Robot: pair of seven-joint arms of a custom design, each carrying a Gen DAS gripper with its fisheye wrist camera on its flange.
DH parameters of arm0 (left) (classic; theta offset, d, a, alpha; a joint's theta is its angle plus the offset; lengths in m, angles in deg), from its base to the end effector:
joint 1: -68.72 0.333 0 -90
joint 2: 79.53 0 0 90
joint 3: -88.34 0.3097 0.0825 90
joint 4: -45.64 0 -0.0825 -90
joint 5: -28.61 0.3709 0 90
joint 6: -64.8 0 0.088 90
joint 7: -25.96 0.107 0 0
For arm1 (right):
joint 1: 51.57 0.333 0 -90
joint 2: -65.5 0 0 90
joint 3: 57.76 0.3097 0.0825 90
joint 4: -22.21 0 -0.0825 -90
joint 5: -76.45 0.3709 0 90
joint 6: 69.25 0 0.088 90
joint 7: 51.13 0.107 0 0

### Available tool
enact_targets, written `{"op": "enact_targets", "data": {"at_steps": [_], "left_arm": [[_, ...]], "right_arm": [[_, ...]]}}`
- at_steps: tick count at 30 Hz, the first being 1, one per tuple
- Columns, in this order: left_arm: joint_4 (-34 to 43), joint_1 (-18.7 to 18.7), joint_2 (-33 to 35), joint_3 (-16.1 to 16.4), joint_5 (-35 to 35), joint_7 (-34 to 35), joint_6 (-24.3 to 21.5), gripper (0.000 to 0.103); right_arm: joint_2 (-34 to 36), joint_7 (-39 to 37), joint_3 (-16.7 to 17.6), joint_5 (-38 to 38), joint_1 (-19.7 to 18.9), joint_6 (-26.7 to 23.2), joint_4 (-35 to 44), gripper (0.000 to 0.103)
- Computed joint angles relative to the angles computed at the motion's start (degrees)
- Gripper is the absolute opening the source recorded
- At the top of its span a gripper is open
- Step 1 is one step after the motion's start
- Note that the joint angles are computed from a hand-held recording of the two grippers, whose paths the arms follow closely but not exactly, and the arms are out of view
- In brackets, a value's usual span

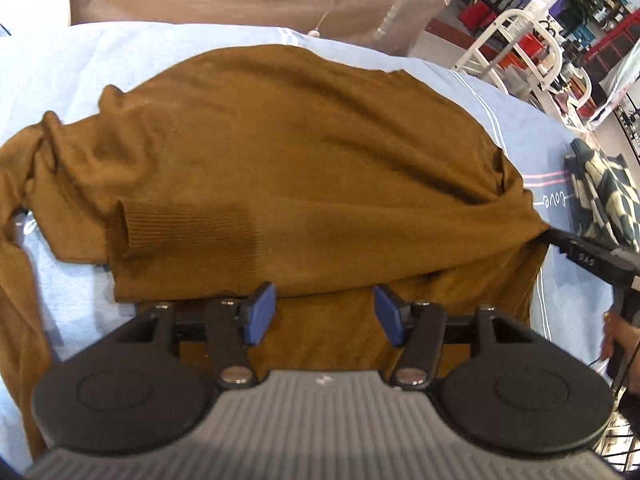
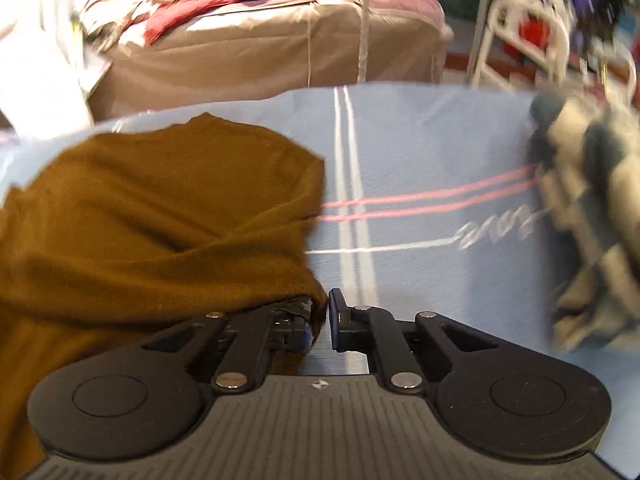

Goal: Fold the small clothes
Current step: 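Grasp the sweater side edge with the right tool, then fold the side edge over the sweater body with the right tool, release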

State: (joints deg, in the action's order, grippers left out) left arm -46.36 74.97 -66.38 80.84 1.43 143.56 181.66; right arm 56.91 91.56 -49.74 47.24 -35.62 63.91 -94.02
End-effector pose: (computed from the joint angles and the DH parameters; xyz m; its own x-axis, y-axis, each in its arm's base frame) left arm 0.6390 -0.0317 0.5194 -0.3585 -0.8677 0.3445 -0.9067 0.2357 -0.3498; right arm 0.4957 0.2151 0.5606 -0.2336 -0.9721 0.0226 -0.7881 0.1757 -0.5900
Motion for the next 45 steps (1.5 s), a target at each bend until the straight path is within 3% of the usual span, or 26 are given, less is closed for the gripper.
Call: {"op": "enact_targets", "data": {"at_steps": [6, 9, 10, 11, 12, 13, 15, 17, 21, 23, 25, 28, 31, 33, 37, 39, 40, 42, 44, 45], "left_arm": [[-2.9, 0.3, -1.9, 0.6, 0.6, -0.7, -0.5, 0.056], [-3.6, 0.6, -2.1, 1.1, 0.6, -0.7, 0.0, 0.057], [-3.5, 0.6, -2.0, 1.2, 0.8, -1.0, 0.2, 0.058], [-3.3, 0.6, -1.7, 1.3, 0.9, -1.5, 0.4, 0.058], [-2.7, 0.6, -1.3, 1.3, 1.0, -2.1, 0.5, 0.058], [-2.4, 0.7, -1.1, 1.3, 0.8, -2.7, 0.7, 0.058], [-2.0, 1.1, -1.0, 1.3, 0.0, -3.5, 1.0, 0.060], [-2.0, 1.4, -1.3, 1.2, -0.4, -3.3, 1.2, 0.063], [-2.0, 1.6, -1.3, 1.3, 0.3, -2.4, 1.3, 0.064], [-1.9, 1.7, -1.1, 1.4, 0.7, -2.2, 1.6, 0.064], [-1.8, 2.0, -1.0, 1.5, 0.3, -2.5, 1.8, 0.064], [-1.2, 2.3, -0.4, 1.6, 0.1, -3.2, 2.6, 0.064], [0.2, 2.3, 0.8, 1.3, -0.3, -4.2, 3.2, 0.064], [1.9, 2.1, 2.2, 0.8, -0.2, -4.8, 3.6, 0.064], [6.0, 1.0, 5.8, 0.2, 2.8, -6.1, 4.1, 0.065], [7.9, 0.4, 7.7, 0.1, 5.3, -6.9, 3.9, 0.065], [8.7, 0.0, 8.7, 0.1, 6.9, -7.3, 3.8, 0.065], [8.7, -0.8, 9.4, 0.1, 10.1, -7.4, 4.7, 0.065], [8.7, -1.0, 10.2, -0.2, 11.8, -7.0, 4.9, 0.065], [8.0, -1.1, 10.1, -0.3, 12.4, -6.5, 5.9, 0.066]], "right_arm": [[-4.2, -12.2, -2.2, 6.3, -0.7, -3.5, -3.8, 0.008], [-7.6, -12.4, -3.7, 12.0, -1.8, 4.0, -5.5, 0.033], [-6.5, -14.3, -4.7, 15.9, -1.7, 5.5, -3.9, 0.053], [-4.6, -16.6, -6.1, 21.3, -1.4, 5.9, -1.3, 0.081], [-2.0, -18.2, -7.1, 26.6, -1.4, 5.7, 1.7, 0.090], [0.4, -18.4, -7.4, 30.4, -1.7, 6.3, 4.3, 0.091], [5.8, -19.4, -7.6, 36.8, -2.4, 6.0, 9.8, 0.080], [11.8, -17.8, -6.8, 34.9, -2.9, -0.5, 17.2, 0.064], [20.9, -16.2, -6.0, 33.9, -2.5, -12.7, 28.6, 0.048], [22.9, -16.0, -6.1, 30.6, -1.5, -15.9, 31.1, 0.010], [22.8, -16.8, -6.2, 28.9, -1.1, -14.8, 30.9, 0.008], [20.3, -15.8, -6.9, 28.3, -1.7, -8.9, 27.9, 0.008], [19.5, -14.5, -7.0, 33.1, -3.6, -3.8, 26.9, 0.008], [21.1, -15.3, -7.1, 32.6, -3.8, -4.4, 29.3, 0.008], [24.4, -14.4, -7.2, 33.0, -3.9, -1.0, 31.2, 0.008], [28.0, -14.6, -7.0, 33.7, -4.3, -5.8, 35.7, 0.009], [28.0, -14.1, -7.5, 31.9, -3.7, -9.0, 36.5, 0.014], [26.3, -12.3, -8.0, 28.7, -2.4, -8.1, 33.9, 0.028], [23.1, -9.2, -8.4, 25.9, -1.4, -5.5, 29.8, 0.074], [20.5, -7.6, -8.6, 23.6, -0.8, -2.6, 26.4, 0.078]]}}
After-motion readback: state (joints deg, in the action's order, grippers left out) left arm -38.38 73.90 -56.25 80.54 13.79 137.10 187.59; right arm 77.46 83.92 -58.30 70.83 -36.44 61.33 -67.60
